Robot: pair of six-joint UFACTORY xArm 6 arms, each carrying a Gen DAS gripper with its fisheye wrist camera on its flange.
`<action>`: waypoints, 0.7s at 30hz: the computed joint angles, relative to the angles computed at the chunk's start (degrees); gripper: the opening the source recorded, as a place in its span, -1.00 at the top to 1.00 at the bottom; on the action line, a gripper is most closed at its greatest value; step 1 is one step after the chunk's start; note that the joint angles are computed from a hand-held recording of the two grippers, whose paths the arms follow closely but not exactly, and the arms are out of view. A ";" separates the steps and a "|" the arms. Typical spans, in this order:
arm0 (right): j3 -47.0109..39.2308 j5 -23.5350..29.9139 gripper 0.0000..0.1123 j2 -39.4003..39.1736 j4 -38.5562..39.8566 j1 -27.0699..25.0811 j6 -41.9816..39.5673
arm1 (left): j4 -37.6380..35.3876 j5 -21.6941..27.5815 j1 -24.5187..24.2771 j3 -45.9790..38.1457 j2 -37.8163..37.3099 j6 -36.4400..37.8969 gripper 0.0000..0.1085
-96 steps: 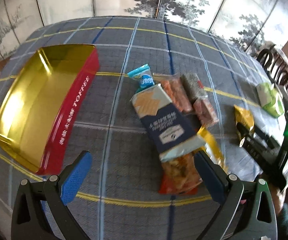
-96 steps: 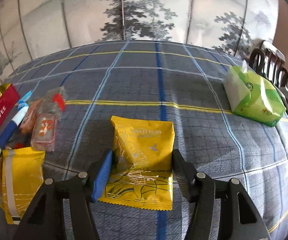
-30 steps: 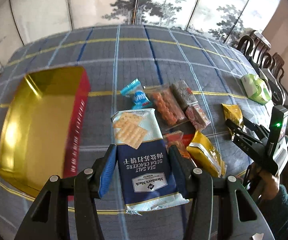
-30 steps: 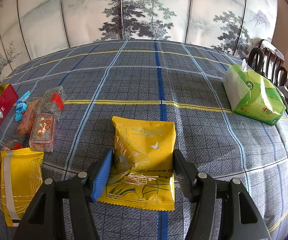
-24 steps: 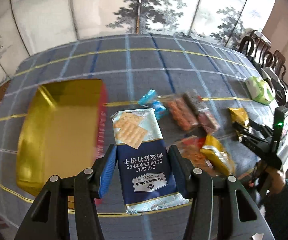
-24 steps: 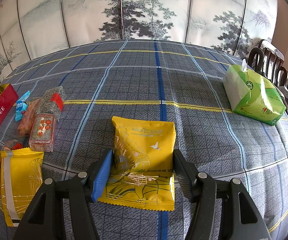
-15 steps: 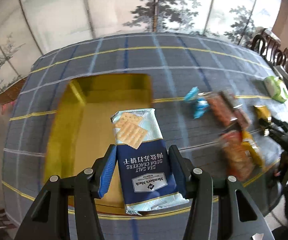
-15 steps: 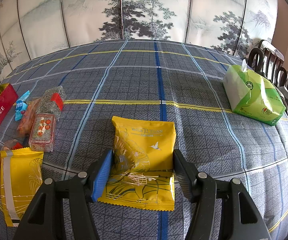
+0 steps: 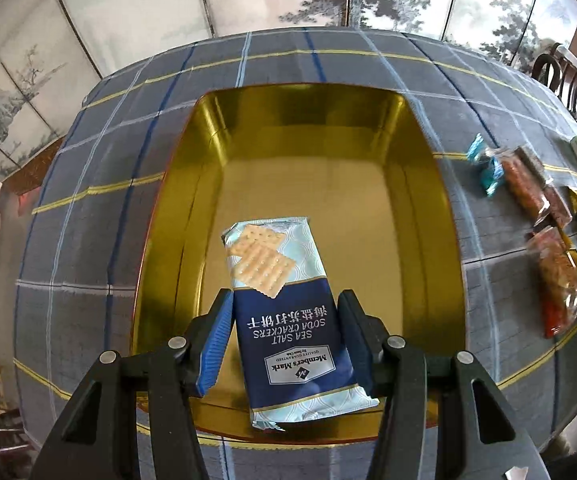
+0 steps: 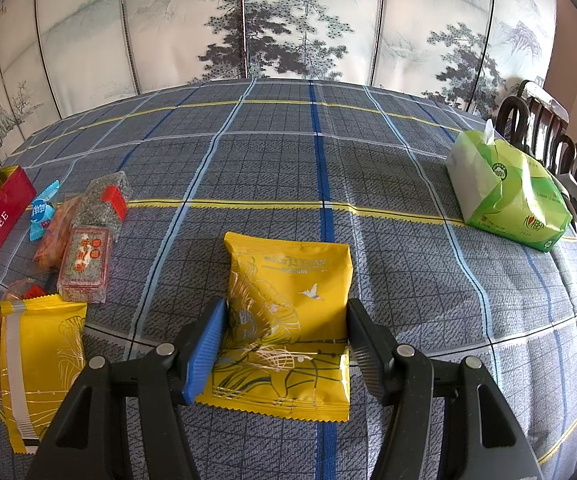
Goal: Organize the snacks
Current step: 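Carry the cracker pack into the red tin and open the left gripper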
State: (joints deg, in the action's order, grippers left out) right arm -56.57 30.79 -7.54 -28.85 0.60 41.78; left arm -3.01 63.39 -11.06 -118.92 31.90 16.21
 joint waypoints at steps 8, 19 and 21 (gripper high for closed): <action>0.03 0.17 -0.11 -0.10 -0.06 0.08 0.05 | 0.01 -0.72 0.27 2.71 -1.11 -0.39 0.10; 0.09 0.14 -0.11 -0.09 -0.20 0.13 0.22 | -0.29 -1.35 -0.31 4.21 -1.91 -0.71 0.09; 0.12 0.14 -0.11 -0.10 -0.24 0.14 0.26 | -0.17 -1.18 -0.30 4.07 -1.84 -0.81 0.09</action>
